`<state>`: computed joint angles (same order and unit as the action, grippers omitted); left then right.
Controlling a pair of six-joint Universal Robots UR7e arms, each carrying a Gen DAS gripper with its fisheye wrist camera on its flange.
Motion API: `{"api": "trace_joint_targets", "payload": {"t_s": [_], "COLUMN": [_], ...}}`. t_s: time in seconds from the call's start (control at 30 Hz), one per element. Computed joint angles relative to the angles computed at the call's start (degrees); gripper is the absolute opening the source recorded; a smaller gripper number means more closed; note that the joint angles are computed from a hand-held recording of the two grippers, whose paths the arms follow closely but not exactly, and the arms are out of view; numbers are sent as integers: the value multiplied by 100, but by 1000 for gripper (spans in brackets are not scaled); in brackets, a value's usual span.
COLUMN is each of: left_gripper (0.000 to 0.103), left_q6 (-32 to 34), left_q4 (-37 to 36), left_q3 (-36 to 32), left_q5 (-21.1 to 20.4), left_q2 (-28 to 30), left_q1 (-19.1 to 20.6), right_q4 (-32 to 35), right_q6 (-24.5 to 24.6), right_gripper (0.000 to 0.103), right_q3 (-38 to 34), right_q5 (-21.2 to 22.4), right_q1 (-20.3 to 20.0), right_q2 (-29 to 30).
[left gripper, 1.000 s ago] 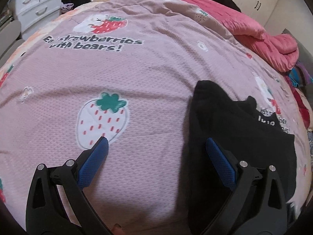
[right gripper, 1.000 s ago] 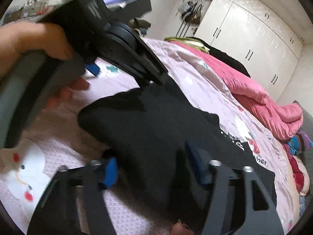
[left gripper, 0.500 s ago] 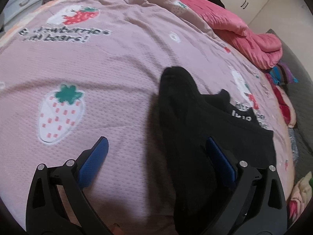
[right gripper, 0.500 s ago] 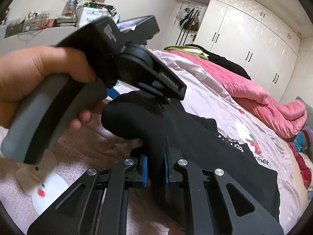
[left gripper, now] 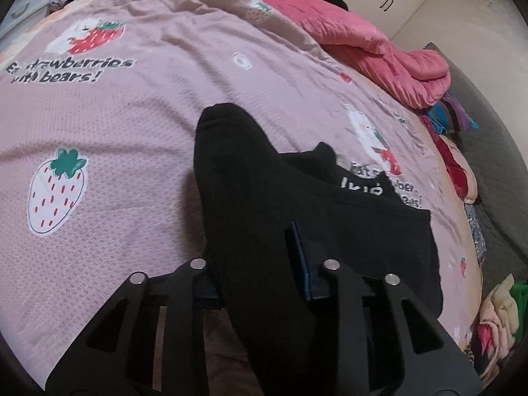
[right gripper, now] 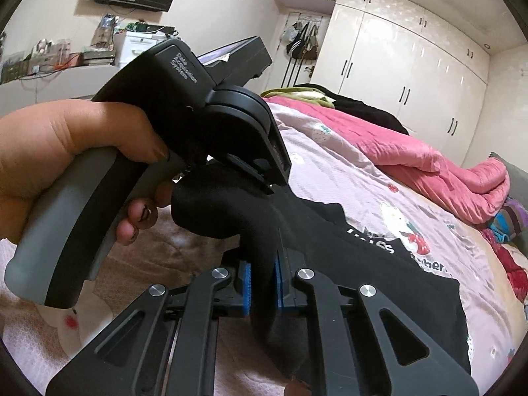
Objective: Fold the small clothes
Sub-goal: 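Close the left gripper on the sweatshirt edge while the right gripper holds it, then lift the held edge with both grippers and fold it over the sweatshirt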
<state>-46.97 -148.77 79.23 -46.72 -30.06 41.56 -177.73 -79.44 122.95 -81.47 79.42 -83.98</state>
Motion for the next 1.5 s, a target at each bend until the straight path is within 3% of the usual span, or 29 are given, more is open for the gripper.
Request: {"api": "trace_joint_targets", "payload": {"t_s": [0.47, 0.8, 1.1, 1.3, 1.5], "left_gripper": [17, 17, 17, 17, 17], "left_q6": [299, 596, 1244, 1519, 1472], "left_q4": [-254, -239, 209, 124, 633], "left_q3": [-427, -1043, -2445, -3257, -3944], "left_q5": [247, 151, -130, -652, -882], "left_q2": [305, 727, 1608, 2167, 2649], "left_q1": [-371, -504, -541, -434, -370], "right_q4": [-88, 16, 105, 24, 535], "right_q6": [495, 765, 1344, 1546, 1931], "right_gripper": [8, 7, 7, 7, 7], "right_q3": [-117, -206, -502, -644, -998], "right_q5": [244, 413, 442, 377, 183], "right_q1": [-251, -559, -866, -1082, -1253], "right_q2": [-323, -545, -612, -583, -509]}}
